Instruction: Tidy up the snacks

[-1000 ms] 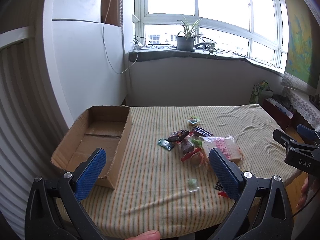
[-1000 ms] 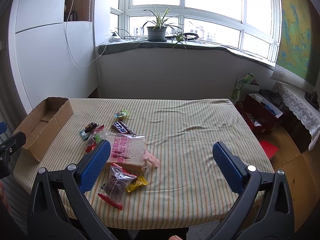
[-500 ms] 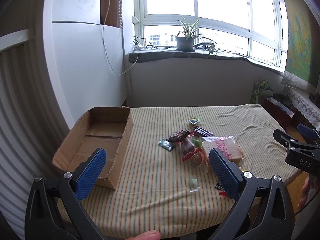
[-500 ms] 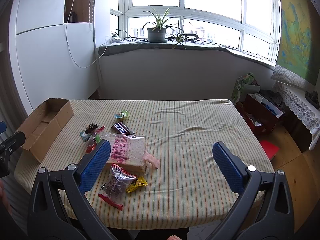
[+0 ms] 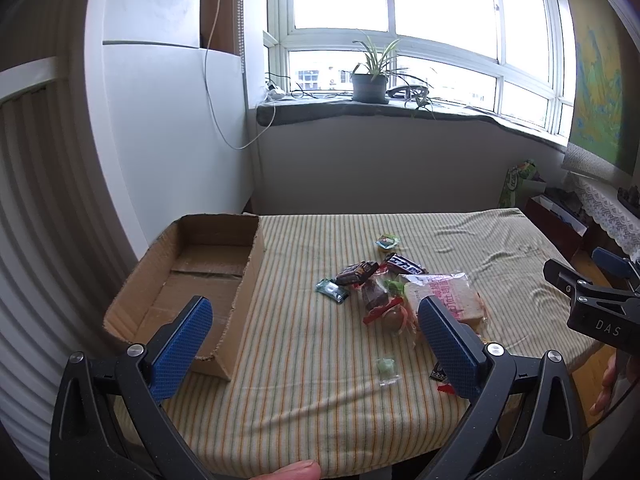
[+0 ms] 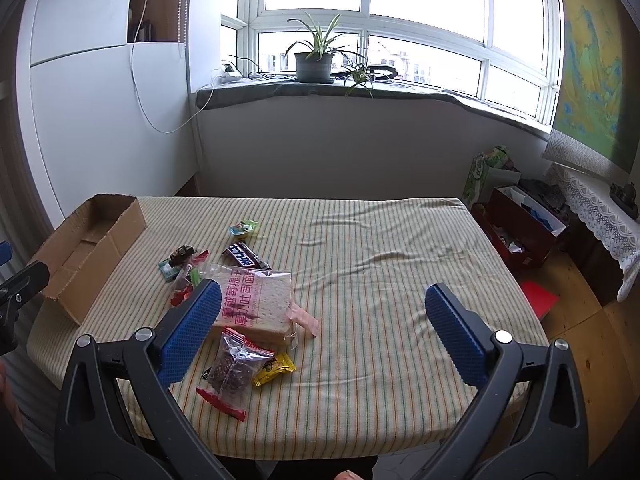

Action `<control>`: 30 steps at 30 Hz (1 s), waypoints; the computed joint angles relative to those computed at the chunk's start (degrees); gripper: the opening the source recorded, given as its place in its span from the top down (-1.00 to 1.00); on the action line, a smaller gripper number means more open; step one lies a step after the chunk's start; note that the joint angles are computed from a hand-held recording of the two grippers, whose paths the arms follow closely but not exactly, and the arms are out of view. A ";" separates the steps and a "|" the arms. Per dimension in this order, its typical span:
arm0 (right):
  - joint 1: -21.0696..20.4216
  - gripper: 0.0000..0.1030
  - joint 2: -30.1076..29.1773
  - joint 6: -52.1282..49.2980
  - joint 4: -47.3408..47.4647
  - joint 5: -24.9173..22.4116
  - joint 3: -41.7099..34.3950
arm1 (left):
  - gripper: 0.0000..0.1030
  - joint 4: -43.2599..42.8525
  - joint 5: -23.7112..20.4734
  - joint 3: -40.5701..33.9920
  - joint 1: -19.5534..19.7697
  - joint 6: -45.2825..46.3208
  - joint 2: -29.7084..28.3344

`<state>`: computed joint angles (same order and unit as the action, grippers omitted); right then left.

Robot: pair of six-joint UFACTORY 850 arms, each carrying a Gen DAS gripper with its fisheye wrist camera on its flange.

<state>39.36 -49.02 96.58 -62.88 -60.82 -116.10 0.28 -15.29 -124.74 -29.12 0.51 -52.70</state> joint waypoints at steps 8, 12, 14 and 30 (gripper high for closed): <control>-0.03 -1.00 0.64 1.05 -0.50 0.65 1.16 | -0.99 0.13 0.30 0.29 -0.07 -0.05 0.11; 0.01 -1.00 0.76 1.06 -0.33 0.56 1.24 | -0.99 -0.26 0.31 0.42 -0.15 0.43 0.14; 0.04 -1.00 0.80 0.98 -0.38 0.52 1.28 | -0.99 -0.31 0.28 0.42 -0.18 0.47 0.17; 0.04 -1.00 0.73 0.95 -0.33 0.48 1.20 | -0.99 -0.08 0.46 0.68 -0.26 0.27 0.35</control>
<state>39.39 -48.29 97.53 -63.21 -60.35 -114.90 0.20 -14.83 -124.07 -29.39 0.78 -52.35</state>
